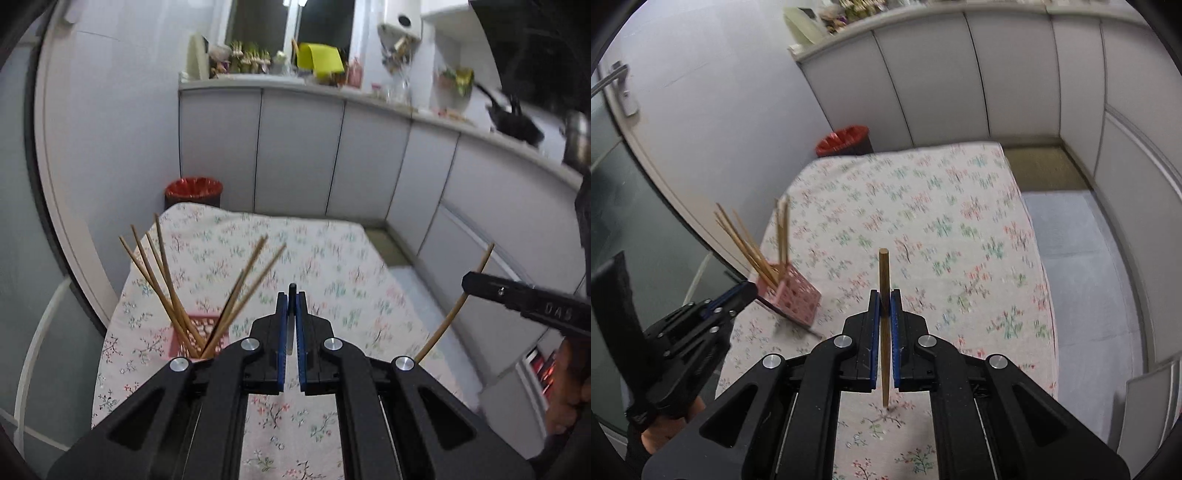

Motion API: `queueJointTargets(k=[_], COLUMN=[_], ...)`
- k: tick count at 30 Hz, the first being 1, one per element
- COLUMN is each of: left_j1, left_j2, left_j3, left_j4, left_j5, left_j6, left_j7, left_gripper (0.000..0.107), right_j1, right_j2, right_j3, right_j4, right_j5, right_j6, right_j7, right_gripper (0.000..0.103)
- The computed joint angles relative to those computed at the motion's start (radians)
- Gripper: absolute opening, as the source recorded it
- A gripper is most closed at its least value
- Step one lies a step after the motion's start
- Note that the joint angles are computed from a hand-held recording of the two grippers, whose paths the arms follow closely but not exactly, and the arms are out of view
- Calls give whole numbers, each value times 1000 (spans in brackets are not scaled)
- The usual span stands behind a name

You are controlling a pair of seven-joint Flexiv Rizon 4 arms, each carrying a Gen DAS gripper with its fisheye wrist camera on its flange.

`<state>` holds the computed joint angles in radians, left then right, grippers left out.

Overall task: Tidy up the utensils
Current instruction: 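Carry the paintbrush in the left tool and the chopstick in the right tool over the pink holder, then lower the paintbrush and chopstick into the pink holder and open both tools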

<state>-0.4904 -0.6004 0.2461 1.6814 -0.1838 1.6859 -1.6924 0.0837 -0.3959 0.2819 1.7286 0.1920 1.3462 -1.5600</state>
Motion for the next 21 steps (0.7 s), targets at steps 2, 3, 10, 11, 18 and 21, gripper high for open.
queueJointTargets(k=[2, 3, 10, 11, 18, 21], left_j1=[8, 14, 27, 19, 75, 38], left_j2=[17, 33, 68, 68, 37, -9], left_j3=[-1, -6, 15, 26, -19, 35], left_j4=[9, 23, 56, 61, 59, 26], left_j5=[0, -3, -95, -115, -194, -253], left_j6=[57, 80, 186, 192, 195, 154], left_j7=[-4, 3, 60, 71, 156, 202], left_gripper=[4, 4, 4, 4, 4, 4], right_j1=[30, 40, 69, 70, 100, 112], right_j2=[23, 29, 17, 10, -56, -89], right_j3=[-22, -28, -17, -9, 25, 32], right_j4=[19, 21, -22, -33, -114, -133], right_j5=[-27, -37, -91, -96, -129, -156], right_j6=[56, 75, 163, 169, 217, 243], right_j7=[20, 32, 116, 123, 182, 212], right_gripper=[4, 5, 4, 4, 4, 4])
